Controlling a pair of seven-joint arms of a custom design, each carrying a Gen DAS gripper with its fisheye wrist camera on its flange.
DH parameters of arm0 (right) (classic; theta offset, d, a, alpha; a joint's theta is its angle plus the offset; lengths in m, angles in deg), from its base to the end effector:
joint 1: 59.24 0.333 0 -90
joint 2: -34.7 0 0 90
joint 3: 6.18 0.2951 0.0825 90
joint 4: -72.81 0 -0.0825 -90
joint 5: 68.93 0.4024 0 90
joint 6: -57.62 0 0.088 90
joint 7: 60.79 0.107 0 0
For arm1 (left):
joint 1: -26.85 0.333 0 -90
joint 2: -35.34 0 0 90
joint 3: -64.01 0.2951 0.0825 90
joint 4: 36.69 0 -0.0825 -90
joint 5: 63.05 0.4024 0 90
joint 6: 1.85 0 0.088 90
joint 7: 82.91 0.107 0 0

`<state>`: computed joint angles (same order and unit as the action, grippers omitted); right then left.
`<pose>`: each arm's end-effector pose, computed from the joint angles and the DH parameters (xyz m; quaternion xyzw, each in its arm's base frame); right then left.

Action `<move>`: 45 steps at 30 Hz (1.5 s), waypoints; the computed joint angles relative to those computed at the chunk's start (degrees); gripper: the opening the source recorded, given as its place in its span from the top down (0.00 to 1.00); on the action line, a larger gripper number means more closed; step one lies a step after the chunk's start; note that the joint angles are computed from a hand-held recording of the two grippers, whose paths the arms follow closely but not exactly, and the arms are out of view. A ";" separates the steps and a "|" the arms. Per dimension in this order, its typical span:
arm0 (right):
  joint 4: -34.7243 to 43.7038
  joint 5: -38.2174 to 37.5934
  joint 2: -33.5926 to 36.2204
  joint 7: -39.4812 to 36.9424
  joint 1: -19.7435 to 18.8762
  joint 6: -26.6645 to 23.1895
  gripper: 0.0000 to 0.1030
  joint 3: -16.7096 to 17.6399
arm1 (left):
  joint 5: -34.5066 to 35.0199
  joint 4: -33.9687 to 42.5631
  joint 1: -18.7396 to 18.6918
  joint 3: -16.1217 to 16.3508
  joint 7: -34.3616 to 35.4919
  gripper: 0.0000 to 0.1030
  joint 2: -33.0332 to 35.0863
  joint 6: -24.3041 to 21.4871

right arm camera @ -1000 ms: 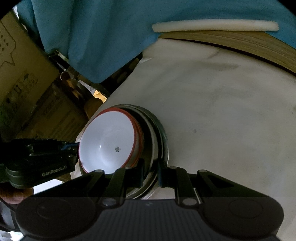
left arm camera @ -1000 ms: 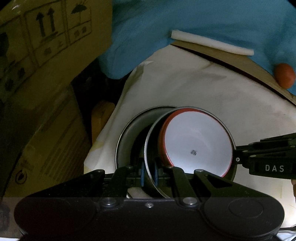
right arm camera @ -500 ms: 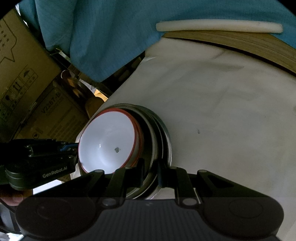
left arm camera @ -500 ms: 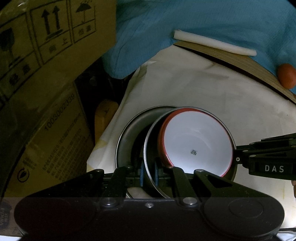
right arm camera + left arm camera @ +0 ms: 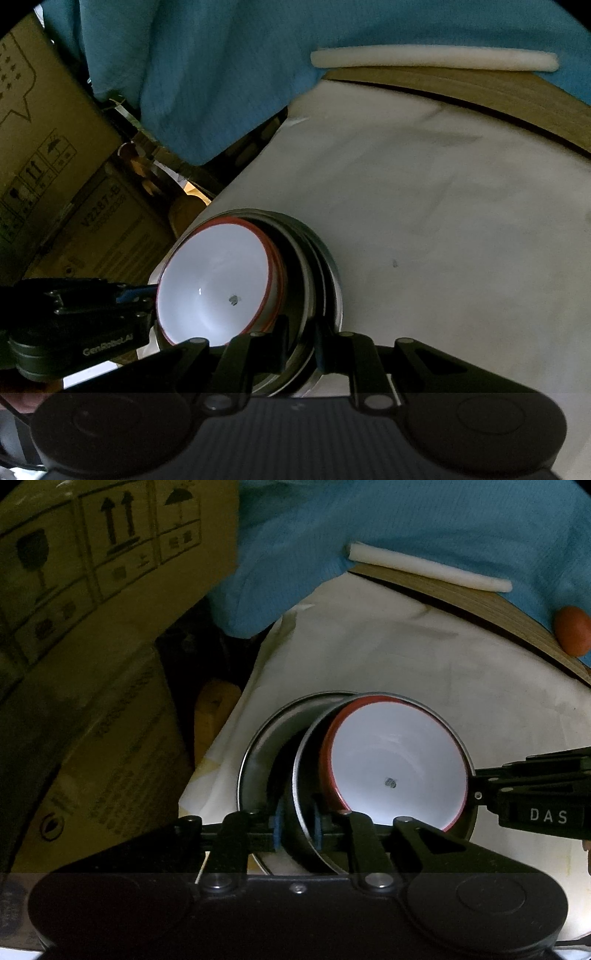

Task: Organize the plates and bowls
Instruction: 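Lower the bowl stack with both grippers onto the steel plate, then open the right gripper while the left gripper opens, releasing the steel bowl rim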

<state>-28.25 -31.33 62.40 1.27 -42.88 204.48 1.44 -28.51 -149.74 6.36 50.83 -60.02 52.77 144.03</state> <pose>0.6379 0.2649 0.2935 -0.7934 0.5382 0.0608 0.2777 0.5305 -0.3558 0.3152 -0.7394 0.6374 -0.1532 0.1533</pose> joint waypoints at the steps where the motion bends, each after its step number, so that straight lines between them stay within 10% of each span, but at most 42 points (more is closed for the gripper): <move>1: -0.27 0.00 -0.14 0.14 0.14 0.44 0.83 -0.05 | 0.16 -0.14 0.00 0.07 -0.12 0.81 -0.08 0.12; 45: -12.02 -9.44 -5.82 13.02 6.36 18.66 0.62 -3.92 | 6.58 -1.93 -0.58 0.54 3.68 0.62 -1.08 1.77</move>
